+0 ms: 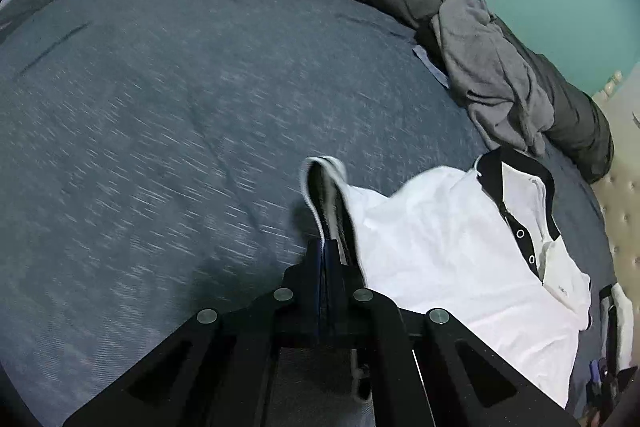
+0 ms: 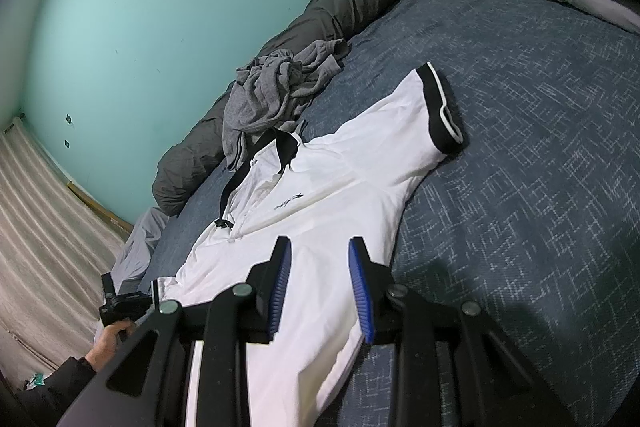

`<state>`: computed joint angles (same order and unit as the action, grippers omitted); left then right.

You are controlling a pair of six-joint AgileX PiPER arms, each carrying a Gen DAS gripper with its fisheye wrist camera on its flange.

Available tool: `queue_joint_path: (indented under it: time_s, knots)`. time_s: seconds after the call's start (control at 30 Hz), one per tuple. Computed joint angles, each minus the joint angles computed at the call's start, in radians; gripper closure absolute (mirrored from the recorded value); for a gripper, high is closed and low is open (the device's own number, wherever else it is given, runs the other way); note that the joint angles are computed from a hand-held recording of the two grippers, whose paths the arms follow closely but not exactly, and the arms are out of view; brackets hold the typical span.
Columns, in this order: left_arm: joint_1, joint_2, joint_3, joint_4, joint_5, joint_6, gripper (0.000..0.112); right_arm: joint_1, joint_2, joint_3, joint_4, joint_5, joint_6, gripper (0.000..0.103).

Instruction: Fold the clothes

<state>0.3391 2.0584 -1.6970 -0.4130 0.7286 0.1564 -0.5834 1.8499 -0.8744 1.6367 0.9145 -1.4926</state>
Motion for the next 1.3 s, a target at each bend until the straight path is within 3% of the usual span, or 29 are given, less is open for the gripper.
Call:
queue_joint_path:
  time_s: [0.33, 0.5, 0.63, 0.77, 0.8, 0.97, 1.23, 1.27, 1.3]
  knots:
    - [-0.006, 0.114, -0.142, 0.144, 0.097, -0.103, 0.111, 0.005, -0.003, 0.000, -0.007, -0.003, -0.004, 0.074]
    - [0.048, 0.134, -0.113, -0.025, 0.079, -0.032, 0.111, 0.003, 0.003, -0.006, -0.007, -0.002, 0.000, 0.074]
    - [0.045, 0.123, -0.084, -0.051, 0.066, -0.005, 0.109, 0.011, 0.001, -0.005, -0.007, -0.004, 0.000, 0.074]
    - [0.056, 0.089, -0.023, -0.114, 0.055, 0.036, 0.076, 0.015, -0.005, 0.001, -0.004, -0.004, -0.006, 0.074]
    - [0.054, 0.079, -0.007, -0.118, 0.050, 0.046, 0.074, 0.015, -0.005, 0.001, -0.003, -0.004, -0.006, 0.074]
    - [0.046, 0.052, 0.048, -0.138, 0.030, 0.083, 0.074, 0.017, -0.005, 0.003, -0.002, -0.005, -0.005, 0.074]
    - [-0.004, 0.066, 0.014, -0.090, 0.025, 0.028, 0.075, 0.019, -0.001, 0.003, -0.002, -0.006, 0.001, 0.074]
    - [-0.014, 0.071, 0.006, -0.073, 0.027, 0.025, 0.079, 0.020, -0.001, 0.001, -0.005, -0.007, 0.003, 0.074]
    - [-0.014, 0.073, 0.006, -0.076, 0.031, 0.030, 0.090, 0.020, -0.001, 0.001, -0.007, -0.007, 0.005, 0.074]
